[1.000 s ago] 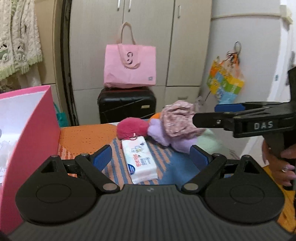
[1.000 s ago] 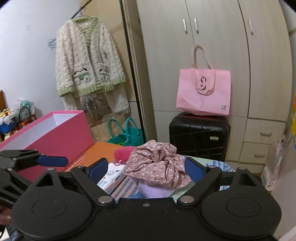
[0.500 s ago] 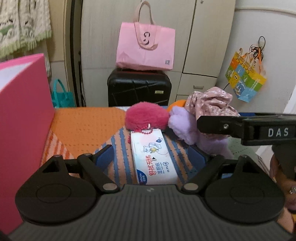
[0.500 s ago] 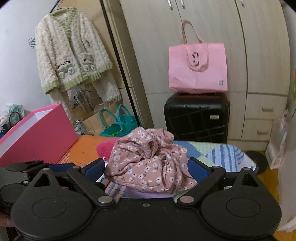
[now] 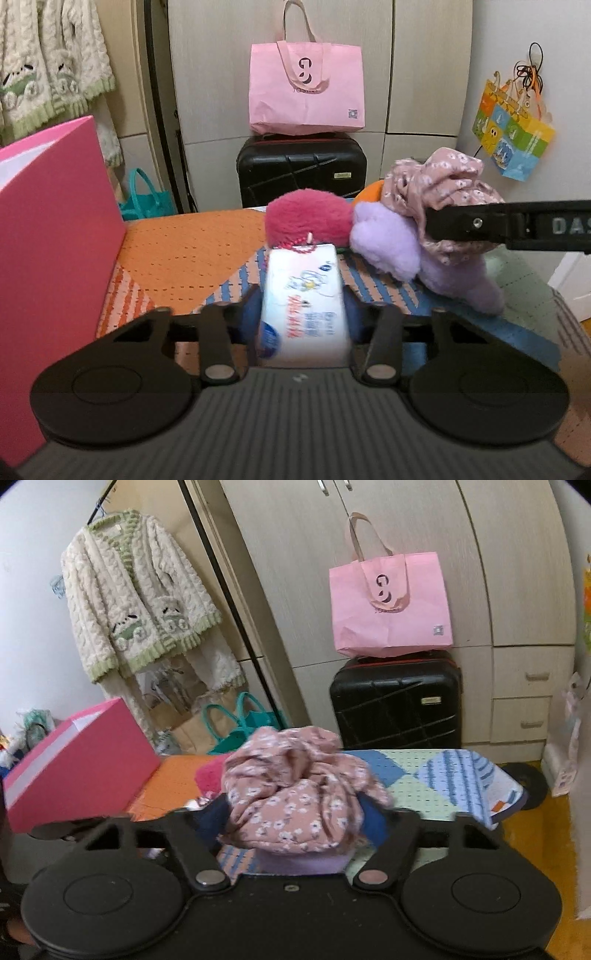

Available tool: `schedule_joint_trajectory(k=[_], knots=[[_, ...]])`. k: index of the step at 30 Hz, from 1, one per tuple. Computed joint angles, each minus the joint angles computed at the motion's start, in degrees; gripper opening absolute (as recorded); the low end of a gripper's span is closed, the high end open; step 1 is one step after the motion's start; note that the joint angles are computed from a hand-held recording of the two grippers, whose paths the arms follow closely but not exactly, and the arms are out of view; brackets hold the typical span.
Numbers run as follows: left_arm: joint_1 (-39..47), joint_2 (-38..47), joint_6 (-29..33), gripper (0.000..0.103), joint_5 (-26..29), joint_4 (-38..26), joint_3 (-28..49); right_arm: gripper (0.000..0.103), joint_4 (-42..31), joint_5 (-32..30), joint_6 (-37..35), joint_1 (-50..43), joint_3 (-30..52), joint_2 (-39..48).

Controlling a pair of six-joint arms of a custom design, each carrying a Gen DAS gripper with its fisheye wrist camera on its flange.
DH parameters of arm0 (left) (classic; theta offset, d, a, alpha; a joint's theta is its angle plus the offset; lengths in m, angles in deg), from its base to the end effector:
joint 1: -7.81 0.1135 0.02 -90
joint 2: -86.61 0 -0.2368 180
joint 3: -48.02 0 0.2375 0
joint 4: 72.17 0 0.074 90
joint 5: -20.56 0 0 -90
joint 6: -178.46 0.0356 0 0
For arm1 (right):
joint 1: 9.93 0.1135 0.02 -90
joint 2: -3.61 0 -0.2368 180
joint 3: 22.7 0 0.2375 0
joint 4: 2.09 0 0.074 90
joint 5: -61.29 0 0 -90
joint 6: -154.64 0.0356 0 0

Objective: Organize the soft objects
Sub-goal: 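Grasp the white wet-wipes pack with the left tool while the right tool grasps the pink floral cloth, then carry the wipes pack and floral cloth over the pink box with both tools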

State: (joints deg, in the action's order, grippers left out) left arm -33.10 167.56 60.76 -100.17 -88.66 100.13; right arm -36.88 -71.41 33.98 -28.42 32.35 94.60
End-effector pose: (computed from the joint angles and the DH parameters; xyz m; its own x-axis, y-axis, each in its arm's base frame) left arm 0.2117 -0.1594 0.1584 -0.6113 0.0010 -0.7914 0.0082 1.0000 -0.0050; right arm 0.2442 -0.0562 0.1163 -0.7807 -0.1341 -0.6103 -0.4386 0.8133 0.3824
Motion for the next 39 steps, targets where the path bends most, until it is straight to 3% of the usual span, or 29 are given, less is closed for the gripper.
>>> schedule_joint_trajectory(k=[4, 7, 16, 28, 33, 39], knots=[[1.04, -1.75, -1.06, 0.038, 1.85, -0.63, -0.54, 0.034, 1.52, 0.37, -2.11, -0.76, -2.69, -3.65], [1.23, -4.38, -2.55, 0.038, 3.10, -2.09, -1.40, 0.027, 0.87, 0.04, -3.88, -1.38, -4.66, -7.64], [-1.49, -12.46, -6.74, 0.038, 3.55, -7.35, -4.26, 0.026, -3.51, -0.82, -7.43, -4.62, -8.39, -18.34], [-6.19, -22.70, -12.79, 0.038, 1.94, -14.86, -7.12, 0.026, -18.90, -5.28, -17.02, -11.18, -8.49, -28.69], [-7.93, -26.75, -15.02, 0.038, 2.57, -18.97, -7.59, 0.026, -27.24, -6.15, -23.46, -14.44, -7.92, -31.41], [-13.88, -30.82, -18.78, 0.038, -0.69, -25.30, -7.46, 0.026, -36.86, -5.21, -33.70, -17.00, -8.44, -32.64]])
